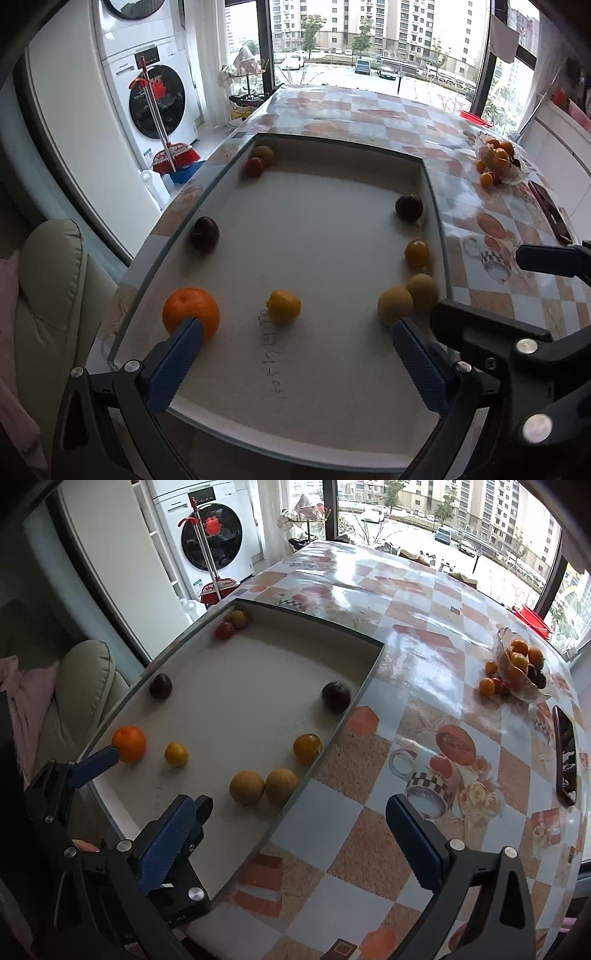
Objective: Organize fruits
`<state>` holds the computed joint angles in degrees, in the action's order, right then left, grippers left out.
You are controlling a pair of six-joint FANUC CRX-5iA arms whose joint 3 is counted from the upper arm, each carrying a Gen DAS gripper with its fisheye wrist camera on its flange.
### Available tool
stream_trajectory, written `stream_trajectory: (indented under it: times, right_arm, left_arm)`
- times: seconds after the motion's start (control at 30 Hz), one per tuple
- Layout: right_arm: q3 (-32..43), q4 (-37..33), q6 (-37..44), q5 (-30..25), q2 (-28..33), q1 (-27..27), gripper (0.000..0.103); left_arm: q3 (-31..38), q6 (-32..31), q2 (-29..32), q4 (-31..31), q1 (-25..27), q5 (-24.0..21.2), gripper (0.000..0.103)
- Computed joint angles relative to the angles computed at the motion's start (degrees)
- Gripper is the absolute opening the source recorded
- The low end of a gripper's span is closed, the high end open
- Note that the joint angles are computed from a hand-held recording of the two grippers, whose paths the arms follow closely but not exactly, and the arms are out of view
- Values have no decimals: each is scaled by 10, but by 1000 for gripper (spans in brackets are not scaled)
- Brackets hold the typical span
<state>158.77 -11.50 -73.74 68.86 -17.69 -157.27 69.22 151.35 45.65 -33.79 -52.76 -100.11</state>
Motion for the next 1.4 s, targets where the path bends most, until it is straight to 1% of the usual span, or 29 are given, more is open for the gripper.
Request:
stream_trajectory:
  times: [0.17,0.4,0.6,0.83,1.03,1.4]
  right_arm:
    - [12,0,6,0,9,0,103]
    - [19,12,4,-4,20,0,103]
    - [25,63,-13,-32,40,12,103]
    - [21,108,-19,-45,50,25,103]
    - [24,118,-14,-52,55,30,103]
    - [24,112,-7,-50,55,29,103]
  left_arm:
    - [33,-10,16,-1,-5,-20,102]
    - [57,-22,29,-6,-11,-41,102]
    - [60,-19,29,-13,-16,-45,102]
    - [65,-18,32,-15,-19,-52,102]
    - [65,-17,32,-15,-20,-55,102]
    - [69,-18,34,-16,-21,-58,102]
